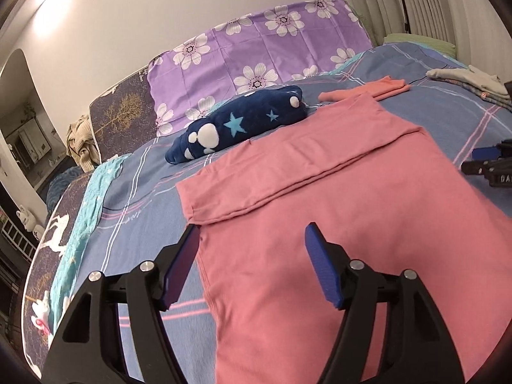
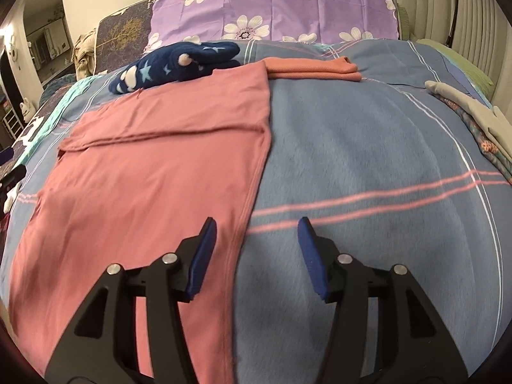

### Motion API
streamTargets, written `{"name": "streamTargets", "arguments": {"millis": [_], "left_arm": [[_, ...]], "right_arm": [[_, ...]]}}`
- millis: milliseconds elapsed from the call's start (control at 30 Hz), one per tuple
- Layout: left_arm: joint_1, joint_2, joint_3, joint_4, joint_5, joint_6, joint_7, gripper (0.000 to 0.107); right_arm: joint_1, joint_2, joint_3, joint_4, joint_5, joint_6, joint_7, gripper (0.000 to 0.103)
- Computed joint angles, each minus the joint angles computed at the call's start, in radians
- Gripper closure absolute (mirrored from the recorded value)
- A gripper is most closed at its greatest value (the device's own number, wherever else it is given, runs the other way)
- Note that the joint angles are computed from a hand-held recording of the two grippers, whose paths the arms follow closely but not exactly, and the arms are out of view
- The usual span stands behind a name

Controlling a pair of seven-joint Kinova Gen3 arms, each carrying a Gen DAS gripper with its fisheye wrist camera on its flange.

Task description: Fold small clothes

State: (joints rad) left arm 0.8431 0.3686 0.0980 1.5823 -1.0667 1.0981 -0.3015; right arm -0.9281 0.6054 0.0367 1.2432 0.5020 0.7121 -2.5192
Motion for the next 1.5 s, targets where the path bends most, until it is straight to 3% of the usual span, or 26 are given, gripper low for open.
{"name": "streamTargets", "arguments": {"millis": [167, 567, 1333, 1500], "left_arm": [[-0.01, -0.037, 0.02, 0.043, 0.046, -0.036, 0.032, 0.034], [-0.129, -0.115, 0.038, 0.172, 0.291, -0.214, 0.097, 0.034], [-0.124, -0.14, 0.063, 0.226, 0.313, -0.222, 0.139, 0.033], [-0.123, -0.164, 0.062, 0.282, 0.309, -0.219, 0.184, 0.031]], "right_arm": [[-0.007, -0.023, -0.011, 0.041, -0.007, -0.01, -0.01, 0.044], [-0.025, -0.072, -0.032, 0.138, -0.009, -0.047, -0.047, 0.045], [-0.054, -0.133, -0.058, 0.245, 0.057, -0.061, -0.141, 0.044], [-0.061, -0.162, -0.069, 0.285, 0.066, -0.067, -0.163, 0.044]]}}
